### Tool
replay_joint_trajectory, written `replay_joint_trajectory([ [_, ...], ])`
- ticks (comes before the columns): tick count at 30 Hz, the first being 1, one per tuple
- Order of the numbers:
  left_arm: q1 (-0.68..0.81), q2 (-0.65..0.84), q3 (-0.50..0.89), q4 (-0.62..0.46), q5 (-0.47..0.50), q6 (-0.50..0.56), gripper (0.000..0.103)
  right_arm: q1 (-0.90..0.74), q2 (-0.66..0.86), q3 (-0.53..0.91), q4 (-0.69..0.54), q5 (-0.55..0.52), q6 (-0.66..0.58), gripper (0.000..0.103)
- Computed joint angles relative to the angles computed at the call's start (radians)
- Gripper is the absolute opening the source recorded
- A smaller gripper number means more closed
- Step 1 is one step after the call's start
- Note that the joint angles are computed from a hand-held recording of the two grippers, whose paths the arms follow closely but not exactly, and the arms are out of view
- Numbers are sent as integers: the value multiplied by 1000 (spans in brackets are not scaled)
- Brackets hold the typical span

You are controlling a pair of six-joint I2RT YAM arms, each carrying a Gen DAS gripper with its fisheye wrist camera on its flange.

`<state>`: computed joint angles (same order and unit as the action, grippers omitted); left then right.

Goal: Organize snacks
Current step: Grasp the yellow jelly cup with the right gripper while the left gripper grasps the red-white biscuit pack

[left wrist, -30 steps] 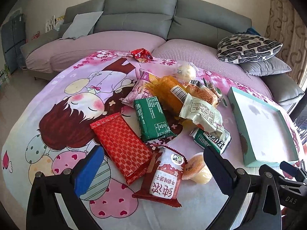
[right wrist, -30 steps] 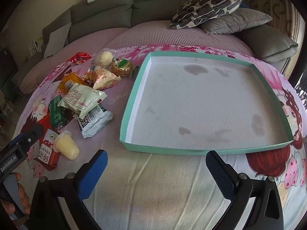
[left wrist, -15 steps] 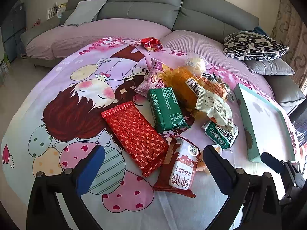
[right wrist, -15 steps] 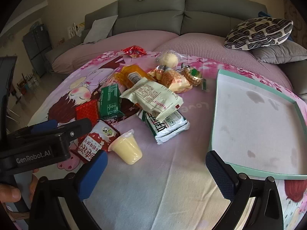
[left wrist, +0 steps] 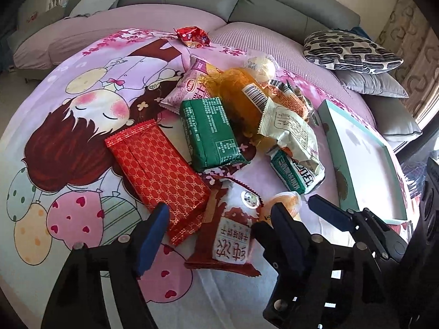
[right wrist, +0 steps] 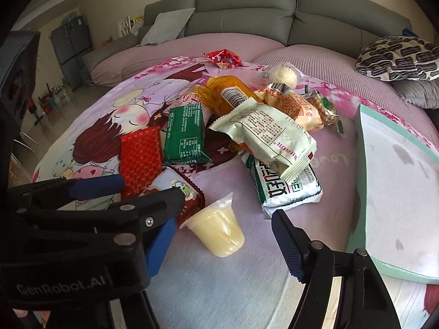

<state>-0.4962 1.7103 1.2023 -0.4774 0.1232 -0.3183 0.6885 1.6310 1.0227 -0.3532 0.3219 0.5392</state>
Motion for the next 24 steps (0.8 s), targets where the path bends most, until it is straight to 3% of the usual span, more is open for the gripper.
replay_joint_trajectory([
  [2,0,8,12,-5,17,3,70,-6,-5,-9,18,-23,3,62],
  [7,-4,24,28,-10,46,4,67,-7,-13,-20,36,-54,2,49],
  [11,0,39,38,-15,82,-1,64,-6,-19,-25,20,-53,8,49],
  [17,-6,47,44,-27,55,-4,52,0,-55,-55,2,-42,14,49],
  [24,-30,63,52,-41,8,12,52,-5,-129,-115,-24,-32,47,48],
])
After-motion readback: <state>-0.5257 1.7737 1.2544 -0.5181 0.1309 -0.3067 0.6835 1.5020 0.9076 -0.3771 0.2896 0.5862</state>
